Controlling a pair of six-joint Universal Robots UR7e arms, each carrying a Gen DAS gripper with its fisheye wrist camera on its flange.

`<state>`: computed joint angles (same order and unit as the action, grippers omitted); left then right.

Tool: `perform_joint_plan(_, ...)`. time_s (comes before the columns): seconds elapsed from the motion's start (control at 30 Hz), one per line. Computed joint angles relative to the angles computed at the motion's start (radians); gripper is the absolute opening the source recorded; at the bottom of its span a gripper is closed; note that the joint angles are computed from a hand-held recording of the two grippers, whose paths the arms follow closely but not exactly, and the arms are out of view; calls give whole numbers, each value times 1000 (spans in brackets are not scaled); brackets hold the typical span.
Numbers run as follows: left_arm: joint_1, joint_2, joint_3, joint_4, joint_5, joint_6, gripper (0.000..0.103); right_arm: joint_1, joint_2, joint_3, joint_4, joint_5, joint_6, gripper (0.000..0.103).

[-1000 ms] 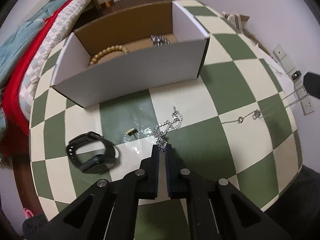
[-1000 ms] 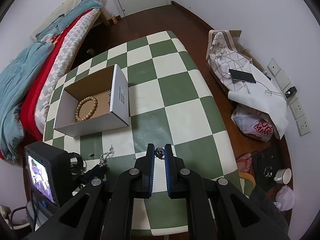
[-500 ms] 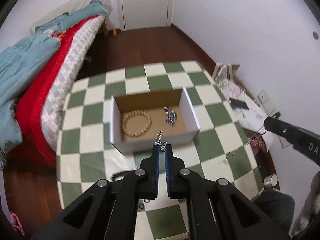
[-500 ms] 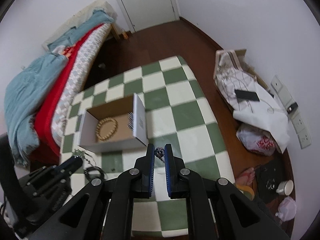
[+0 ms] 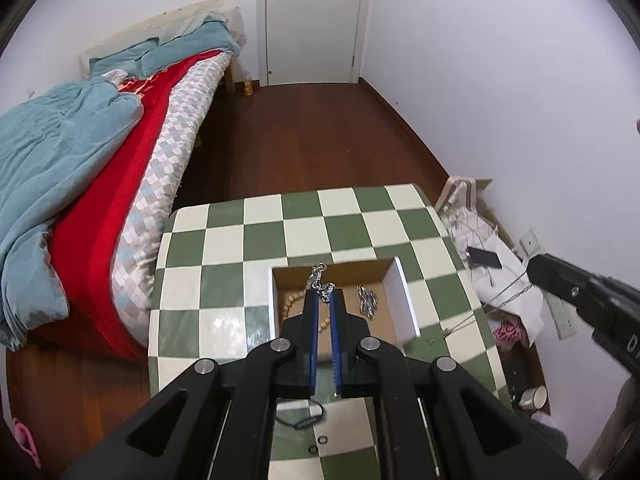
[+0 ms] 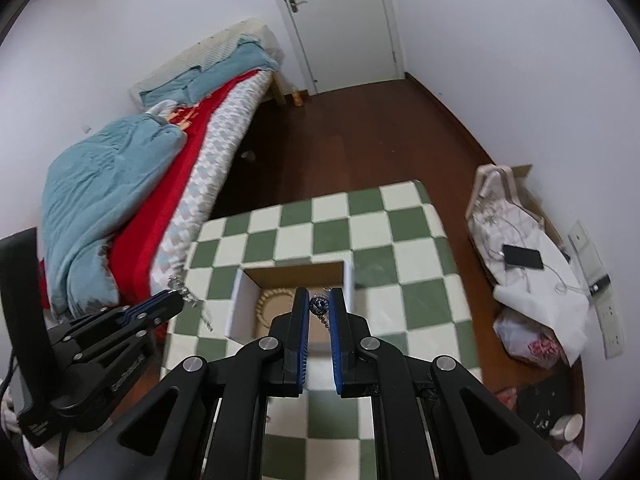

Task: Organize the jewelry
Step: 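Lower both held chains into the white box and open both tools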

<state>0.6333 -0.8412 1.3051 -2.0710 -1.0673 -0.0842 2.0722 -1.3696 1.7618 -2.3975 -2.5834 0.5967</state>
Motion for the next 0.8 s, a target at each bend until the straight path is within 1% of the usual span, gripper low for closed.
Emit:
perform_joint_plan(0.1,20,37,-59,38,-21,-13,3,-13,42,-46,-22,18,-45,10)
perform_joint_plan(0.23,54,91,-138,117,-73,-41,3,-49,95,-103,-18,66,-82,10)
perform_joint_plan(0.37,86,142,-198,188,-116,-65,3,-90,129,-133,2,114,-89,10)
perform_joint_plan(0.57,122,191,-259,257,-185,-102,3,-144,155,-150,31,166,-90,10)
perform_joint_plan(0.7,138,234,-320,296,-197,-108,3,-180,159,-155,42,209,-93,10)
perform_joint_plan(0.8,143,260,-361,324,-184,-115,4,-205,166,-169,56,230,-93,10)
